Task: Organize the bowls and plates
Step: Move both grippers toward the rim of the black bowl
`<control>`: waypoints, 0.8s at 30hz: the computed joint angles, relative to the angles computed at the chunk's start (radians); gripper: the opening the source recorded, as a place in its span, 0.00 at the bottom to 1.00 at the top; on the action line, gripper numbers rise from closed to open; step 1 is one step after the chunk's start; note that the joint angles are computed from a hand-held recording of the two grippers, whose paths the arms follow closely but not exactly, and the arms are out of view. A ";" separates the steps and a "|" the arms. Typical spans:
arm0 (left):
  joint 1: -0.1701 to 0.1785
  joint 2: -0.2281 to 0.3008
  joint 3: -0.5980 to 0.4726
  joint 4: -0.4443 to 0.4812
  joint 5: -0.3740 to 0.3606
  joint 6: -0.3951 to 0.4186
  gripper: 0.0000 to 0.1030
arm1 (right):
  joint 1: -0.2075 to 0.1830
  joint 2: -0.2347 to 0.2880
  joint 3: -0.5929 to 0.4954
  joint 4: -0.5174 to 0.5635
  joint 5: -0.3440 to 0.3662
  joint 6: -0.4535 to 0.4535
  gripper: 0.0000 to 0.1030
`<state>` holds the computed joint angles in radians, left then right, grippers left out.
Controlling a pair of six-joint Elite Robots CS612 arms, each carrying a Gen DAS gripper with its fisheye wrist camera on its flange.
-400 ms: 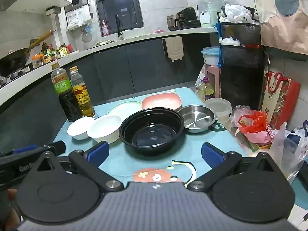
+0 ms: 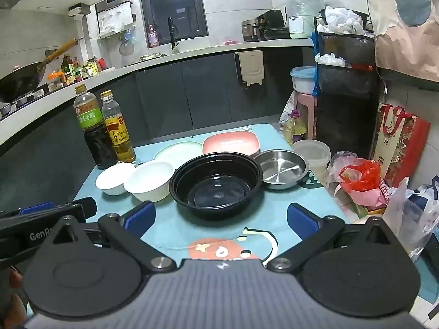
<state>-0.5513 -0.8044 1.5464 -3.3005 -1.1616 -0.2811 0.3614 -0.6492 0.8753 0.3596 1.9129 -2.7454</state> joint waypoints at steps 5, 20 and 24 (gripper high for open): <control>0.007 0.000 -0.006 0.023 -0.017 -0.023 0.56 | -0.002 0.006 -0.012 0.012 -0.006 0.004 0.61; 0.014 0.016 -0.040 0.074 -0.023 -0.047 0.56 | -0.007 0.038 -0.069 0.068 -0.018 0.021 0.61; 0.015 0.021 -0.047 0.086 -0.025 -0.047 0.56 | -0.012 0.047 -0.086 0.081 -0.029 0.027 0.61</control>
